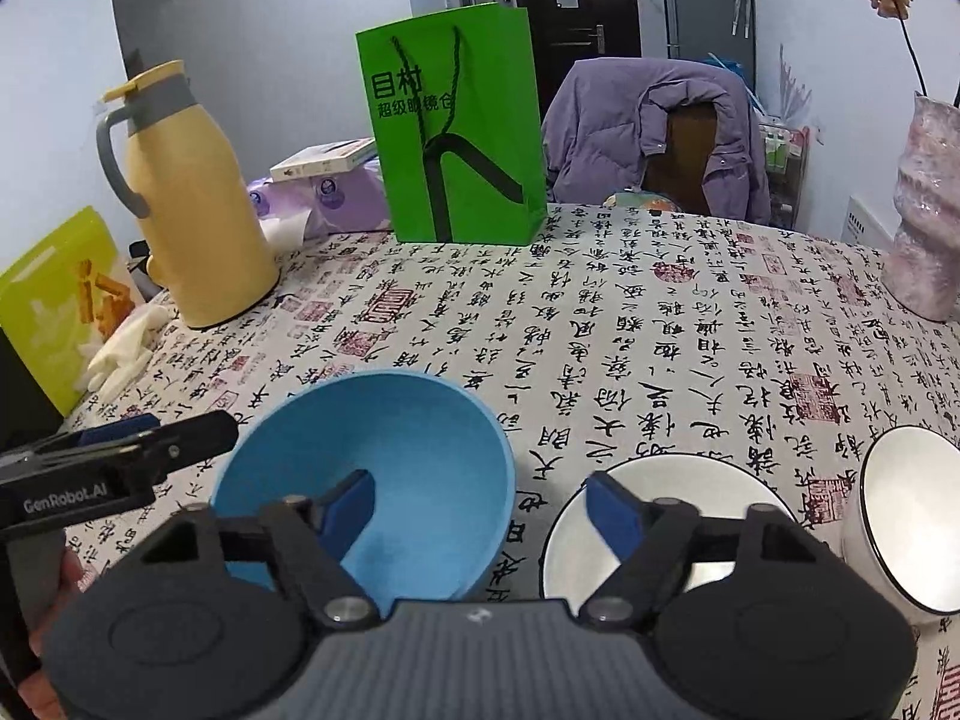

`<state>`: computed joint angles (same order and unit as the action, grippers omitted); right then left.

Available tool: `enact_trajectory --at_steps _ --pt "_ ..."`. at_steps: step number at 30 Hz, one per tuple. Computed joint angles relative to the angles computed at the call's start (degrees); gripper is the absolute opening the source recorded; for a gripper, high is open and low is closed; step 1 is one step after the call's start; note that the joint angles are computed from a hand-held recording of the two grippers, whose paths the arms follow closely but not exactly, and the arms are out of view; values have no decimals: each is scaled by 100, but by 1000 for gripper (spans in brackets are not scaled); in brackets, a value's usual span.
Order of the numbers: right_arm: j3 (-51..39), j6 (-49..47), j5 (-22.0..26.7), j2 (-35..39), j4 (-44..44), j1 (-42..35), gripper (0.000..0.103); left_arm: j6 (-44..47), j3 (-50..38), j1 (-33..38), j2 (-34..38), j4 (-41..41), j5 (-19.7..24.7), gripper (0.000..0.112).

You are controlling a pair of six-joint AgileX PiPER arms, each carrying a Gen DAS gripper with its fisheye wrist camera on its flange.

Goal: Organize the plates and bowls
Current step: 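Close left gripper on the blue bowl rim while right gripper closes on its rim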

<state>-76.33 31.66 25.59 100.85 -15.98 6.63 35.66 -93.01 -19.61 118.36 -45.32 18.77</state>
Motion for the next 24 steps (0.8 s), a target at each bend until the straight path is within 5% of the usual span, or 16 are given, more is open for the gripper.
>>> enact_trajectory --at_steps 24 --pt "-292 -555 51 441 696 -111 26 213 -480 173 518 -366 1007 39"
